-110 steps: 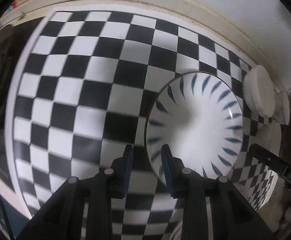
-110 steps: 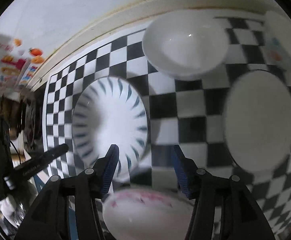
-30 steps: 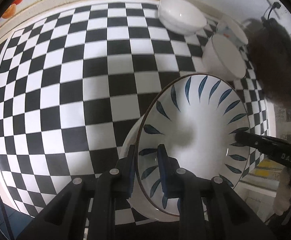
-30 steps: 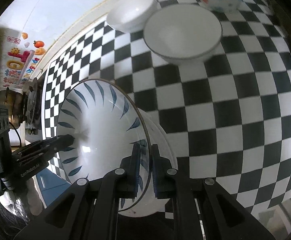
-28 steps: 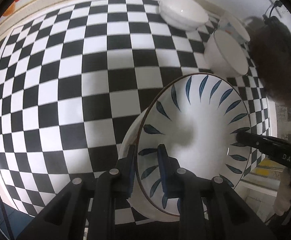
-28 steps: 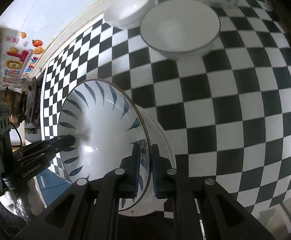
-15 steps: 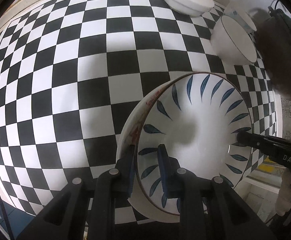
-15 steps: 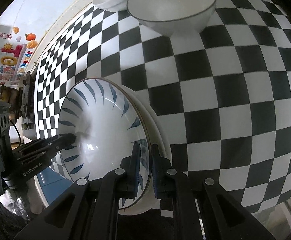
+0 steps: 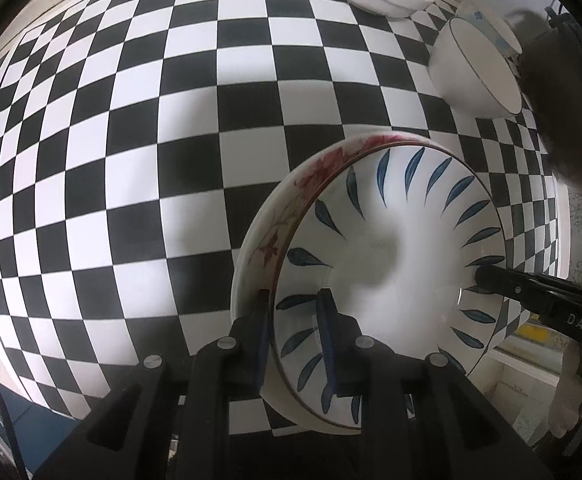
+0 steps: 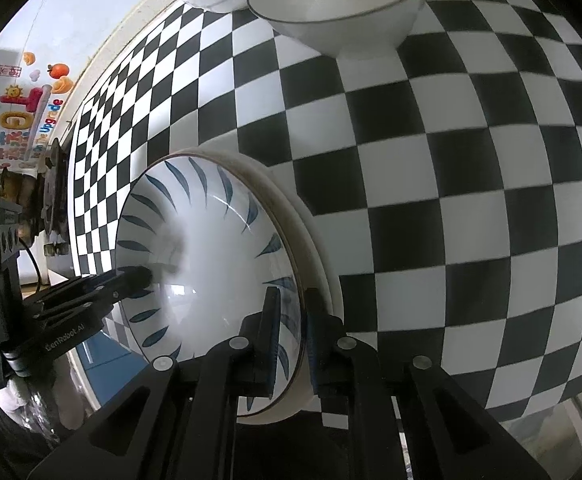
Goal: Organize plates and bowls
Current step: 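Open both tools and pull back from the plate stack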
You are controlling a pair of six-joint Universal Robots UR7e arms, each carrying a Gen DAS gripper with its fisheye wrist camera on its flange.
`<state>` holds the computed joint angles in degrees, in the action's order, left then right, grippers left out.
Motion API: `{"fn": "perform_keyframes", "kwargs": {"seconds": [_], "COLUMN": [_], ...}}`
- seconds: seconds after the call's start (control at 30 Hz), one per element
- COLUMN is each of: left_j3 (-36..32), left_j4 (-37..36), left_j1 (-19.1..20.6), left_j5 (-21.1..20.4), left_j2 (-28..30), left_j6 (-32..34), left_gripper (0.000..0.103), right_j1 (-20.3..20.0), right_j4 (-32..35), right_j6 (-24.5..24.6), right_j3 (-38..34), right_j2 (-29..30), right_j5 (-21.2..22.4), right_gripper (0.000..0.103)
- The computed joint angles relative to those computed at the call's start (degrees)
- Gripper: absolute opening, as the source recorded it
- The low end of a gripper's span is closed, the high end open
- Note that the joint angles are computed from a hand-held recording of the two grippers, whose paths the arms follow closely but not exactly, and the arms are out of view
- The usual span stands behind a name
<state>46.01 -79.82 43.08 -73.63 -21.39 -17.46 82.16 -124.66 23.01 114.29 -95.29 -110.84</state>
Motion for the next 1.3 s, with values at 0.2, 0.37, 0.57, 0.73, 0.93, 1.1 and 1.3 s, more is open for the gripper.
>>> {"fn": "perform_keyframes", "kwargs": {"seconds": [0.2,0.37,0.57,0.73,0.93,1.1,1.3], "left_j3": [-0.2,0.3,-0.2,1.7,4.0,4.1,4.1], "left_j4": [1.5,2.2,2.5,1.6,0.5,0.7,1.6], "left_j1": [0.0,-0.3,-0.9,-1.3,-2.8,-4.6,-6.8], "left_j5": [-0.4,0.2,2.2,2.5,3.4,4.1,3.9], "left_j2": [0.1,-0.2,-0.1,-1.2,-3.4,-5.5,-8.9], "left_j6": [-1.6,-2.0,-2.3,-2.9,-3.7,-3.6,-3.2], "left_gripper": [0.020,0.020,0.020,0.020,0.020,0.020,0.020], "right_j1": [0.4,1.6,2.7,3.7,7.1,12.8,20.9], "right_j4": [0.5,1.0,2.5,3.1,4.4,10.6,18.3], "right_j6": [0.5,1.5,2.2,2.7,4.6,10.8,17.9], "right_j3": [0.2,0.2,-1.0,-1.5,-2.5,-4.9,-8.4], "right_j2": [-0.1,0.2,0.8,1.0,1.0,1.7,1.9], "right_j5": [-0.3,-2.1,-3.7,-5.2,-10.2,-17.0,-21.1], "right_gripper": [0.015,0.015,0.015,0.015,0.015,0.015,0.019]}}
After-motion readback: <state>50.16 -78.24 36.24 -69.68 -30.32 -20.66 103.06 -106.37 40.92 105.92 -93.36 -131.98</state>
